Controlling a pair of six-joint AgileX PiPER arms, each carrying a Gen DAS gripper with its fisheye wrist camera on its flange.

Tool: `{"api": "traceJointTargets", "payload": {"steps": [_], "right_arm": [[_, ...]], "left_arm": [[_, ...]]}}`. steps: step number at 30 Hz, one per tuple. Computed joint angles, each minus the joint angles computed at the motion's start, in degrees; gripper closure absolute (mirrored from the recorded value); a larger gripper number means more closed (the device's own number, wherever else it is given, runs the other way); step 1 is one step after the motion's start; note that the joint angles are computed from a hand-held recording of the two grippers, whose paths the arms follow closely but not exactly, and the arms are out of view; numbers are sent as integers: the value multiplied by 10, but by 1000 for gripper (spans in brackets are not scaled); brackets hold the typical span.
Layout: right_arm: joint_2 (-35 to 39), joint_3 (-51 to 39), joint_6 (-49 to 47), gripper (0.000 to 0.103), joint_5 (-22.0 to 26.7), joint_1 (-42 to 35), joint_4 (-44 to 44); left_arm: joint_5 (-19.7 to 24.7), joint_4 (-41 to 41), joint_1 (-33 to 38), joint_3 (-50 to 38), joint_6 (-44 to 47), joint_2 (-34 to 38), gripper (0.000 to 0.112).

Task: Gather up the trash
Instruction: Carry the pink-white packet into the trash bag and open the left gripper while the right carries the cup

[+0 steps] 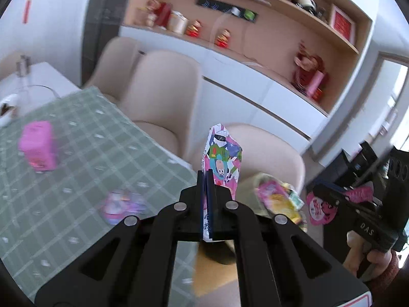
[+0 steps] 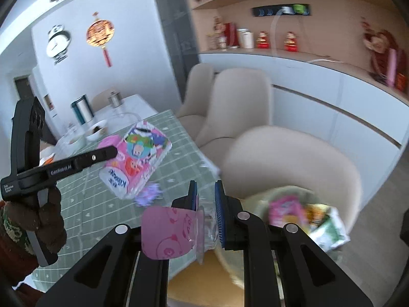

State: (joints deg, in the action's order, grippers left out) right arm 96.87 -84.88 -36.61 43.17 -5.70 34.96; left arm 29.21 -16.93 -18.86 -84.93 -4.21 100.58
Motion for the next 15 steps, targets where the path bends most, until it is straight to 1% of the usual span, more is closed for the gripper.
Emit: {"api": "traceJointTargets", "payload": {"steps": [3,6,7,12,14,15], "right_arm": [[10,-10,-31,88,17,-59,16],[28,-27,-61,88,38,-115,31],[36,-36,-73,88,46,-136,36],[83,-92,-106,88,84,-201,47],[99,-110,-117,88,95,-218,49],[113,-126,-123,88,107,-229,53]], "left_arm": [[37,-4,-35,-79,-15,67,110],[95,-11,-71,-200,-41,163,110],[107,-10,-80,-231,-48,188,110],[156,-6,-121,-386,-94,305,110],[189,-7,-131,-470,-109,361,110],[200,-21,-132,-492,-105,377,110]]}}
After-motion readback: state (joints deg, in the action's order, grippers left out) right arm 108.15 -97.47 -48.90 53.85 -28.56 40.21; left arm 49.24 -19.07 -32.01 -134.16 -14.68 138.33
